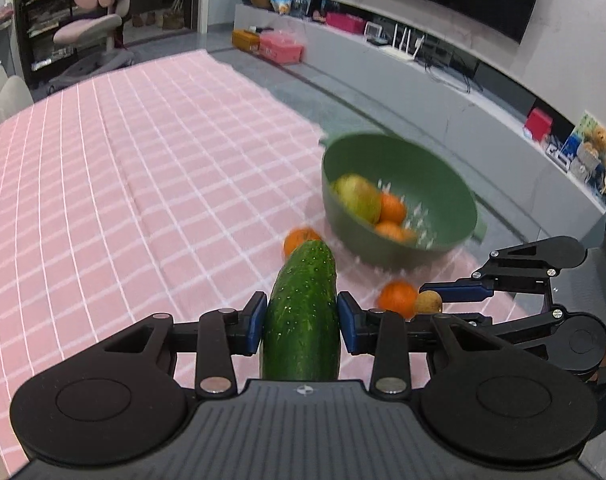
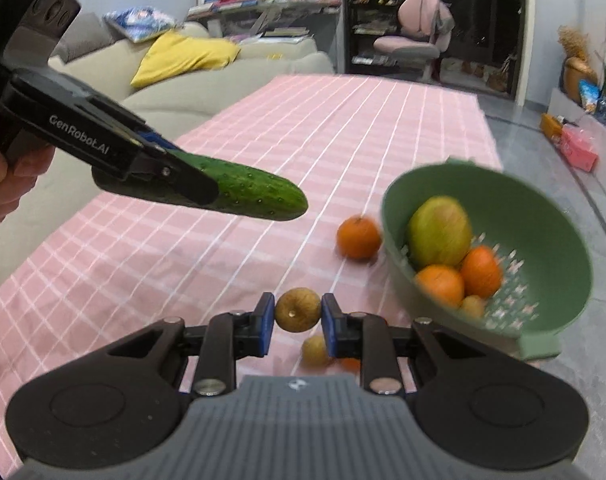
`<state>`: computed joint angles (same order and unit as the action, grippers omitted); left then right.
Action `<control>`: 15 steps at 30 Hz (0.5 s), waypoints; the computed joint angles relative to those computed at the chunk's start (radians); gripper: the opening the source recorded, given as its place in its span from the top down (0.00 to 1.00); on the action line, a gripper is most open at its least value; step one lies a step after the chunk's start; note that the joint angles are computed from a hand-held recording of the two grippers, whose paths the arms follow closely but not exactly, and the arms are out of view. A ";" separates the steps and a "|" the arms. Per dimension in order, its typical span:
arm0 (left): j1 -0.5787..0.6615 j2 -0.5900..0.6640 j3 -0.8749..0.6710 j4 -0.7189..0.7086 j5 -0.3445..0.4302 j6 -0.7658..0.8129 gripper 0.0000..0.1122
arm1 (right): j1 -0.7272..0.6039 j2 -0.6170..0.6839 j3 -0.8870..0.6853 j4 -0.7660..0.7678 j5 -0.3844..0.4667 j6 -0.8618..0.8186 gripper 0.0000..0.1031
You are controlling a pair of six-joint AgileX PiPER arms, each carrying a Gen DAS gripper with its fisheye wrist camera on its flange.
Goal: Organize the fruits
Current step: 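Carry the cucumber and kiwi over the green colander and release both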
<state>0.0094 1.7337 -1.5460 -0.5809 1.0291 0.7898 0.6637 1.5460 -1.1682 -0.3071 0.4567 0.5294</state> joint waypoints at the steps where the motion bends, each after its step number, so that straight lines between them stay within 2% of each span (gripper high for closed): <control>1: -0.009 0.011 -0.025 0.000 0.005 -0.014 0.62 | -0.012 -0.002 -0.009 0.005 -0.002 -0.007 0.80; 11: -0.154 0.121 -0.215 -0.005 -0.018 -0.128 0.62 | -0.146 -0.024 -0.051 -0.006 -0.005 0.028 0.80; 15: -0.218 0.192 -0.303 0.010 -0.032 -0.178 0.62 | -0.229 -0.016 -0.075 0.036 0.007 0.004 0.80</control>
